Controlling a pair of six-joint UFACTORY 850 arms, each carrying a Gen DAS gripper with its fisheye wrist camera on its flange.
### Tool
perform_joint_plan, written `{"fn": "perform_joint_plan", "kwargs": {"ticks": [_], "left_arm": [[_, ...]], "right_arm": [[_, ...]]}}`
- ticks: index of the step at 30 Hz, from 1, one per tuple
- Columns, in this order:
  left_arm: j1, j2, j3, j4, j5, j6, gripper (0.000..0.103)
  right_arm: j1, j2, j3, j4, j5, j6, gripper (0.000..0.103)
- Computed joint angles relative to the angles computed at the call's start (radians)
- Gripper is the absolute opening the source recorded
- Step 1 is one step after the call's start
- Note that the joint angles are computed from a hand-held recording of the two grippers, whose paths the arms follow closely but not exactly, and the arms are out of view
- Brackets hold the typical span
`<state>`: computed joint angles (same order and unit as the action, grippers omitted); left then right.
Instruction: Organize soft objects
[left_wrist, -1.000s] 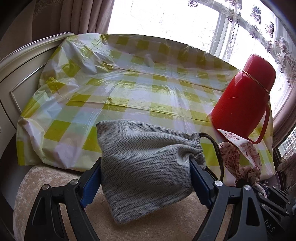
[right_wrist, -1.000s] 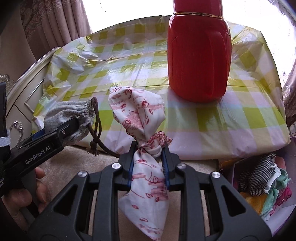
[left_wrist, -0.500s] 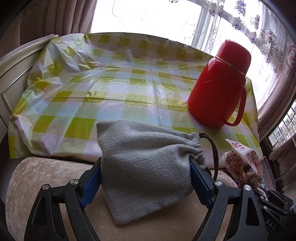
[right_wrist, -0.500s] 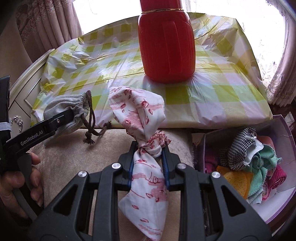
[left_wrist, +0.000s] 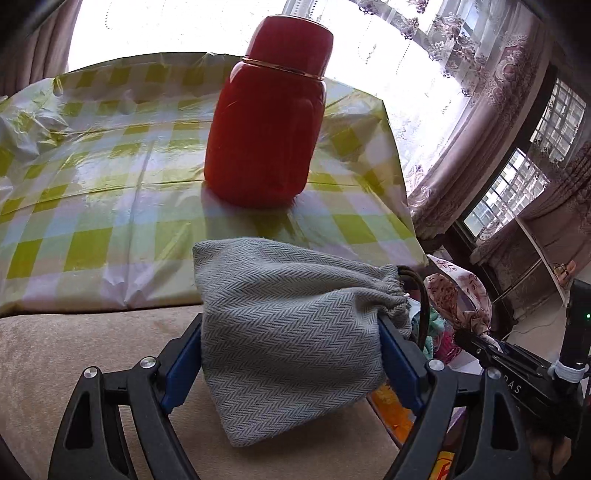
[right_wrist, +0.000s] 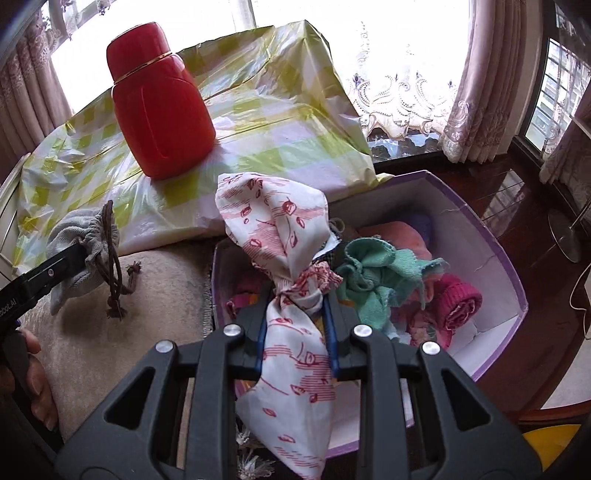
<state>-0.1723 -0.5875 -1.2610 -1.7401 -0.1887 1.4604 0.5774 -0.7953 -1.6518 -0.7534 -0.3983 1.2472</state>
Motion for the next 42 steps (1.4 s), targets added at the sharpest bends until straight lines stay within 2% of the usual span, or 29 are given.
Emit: {"fn": "perform_joint_plan", "kwargs": {"ticks": [3,7,10,16,18,20,22,24,26,34,38,42], "left_arm": [[-0.031,-0.034,-0.054,0.257,-0.072,-0.258,0.087],[-0.069,-0.077,-0.125,0.427,-0.154,-0.435,0.087],[-0.1,-0.107,-0.165,0.511,-0.2,-0.523,0.087],[-0.13,-0.19,-0.26,0.592,-0.345,-0.689,0.089],[-0.14,-0.219,-0.293,0.645,-0.376,-0.765,0.091],[-0.143,-0.239,-0.313,0.679,-0.414,-0.807,0.091],[-0.147,-0.232,-0.301,0.698,-0.402,-0.81,0.091],[-0.146,-0.217,-0.281,0.691,-0.374,-0.789,0.091],[-0.14,-0.196,-0.252,0.668,-0.357,-0.749,0.091],[-0.121,-0.076,-0.116,0.602,-0.202,-0.546,0.091],[-0.083,-0.063,-0.082,0.583,-0.237,-0.535,0.091],[-0.082,-0.053,-0.065,0.568,-0.238,-0.506,0.091]], "right_arm": [[-0.021,0.033,0.046,-0.072,-0.03,0.09,0.028],[-0.041,0.063,0.088,-0.138,-0.06,0.177,0.028],[-0.052,0.083,0.117,-0.186,-0.086,0.224,0.028],[-0.076,0.099,0.144,-0.236,-0.116,0.267,0.028],[-0.08,0.102,0.149,-0.253,-0.125,0.284,0.031],[-0.084,0.098,0.145,-0.249,-0.133,0.272,0.04],[-0.086,0.102,0.154,-0.268,-0.135,0.296,0.048],[-0.085,0.104,0.158,-0.279,-0.139,0.31,0.065],[-0.082,0.106,0.165,-0.291,-0.143,0.32,0.072],[-0.064,0.096,0.163,-0.212,-0.153,0.261,0.08],[-0.04,0.087,0.16,-0.161,-0.154,0.223,0.081],[-0.024,0.083,0.161,-0.12,-0.132,0.198,0.081]]}}
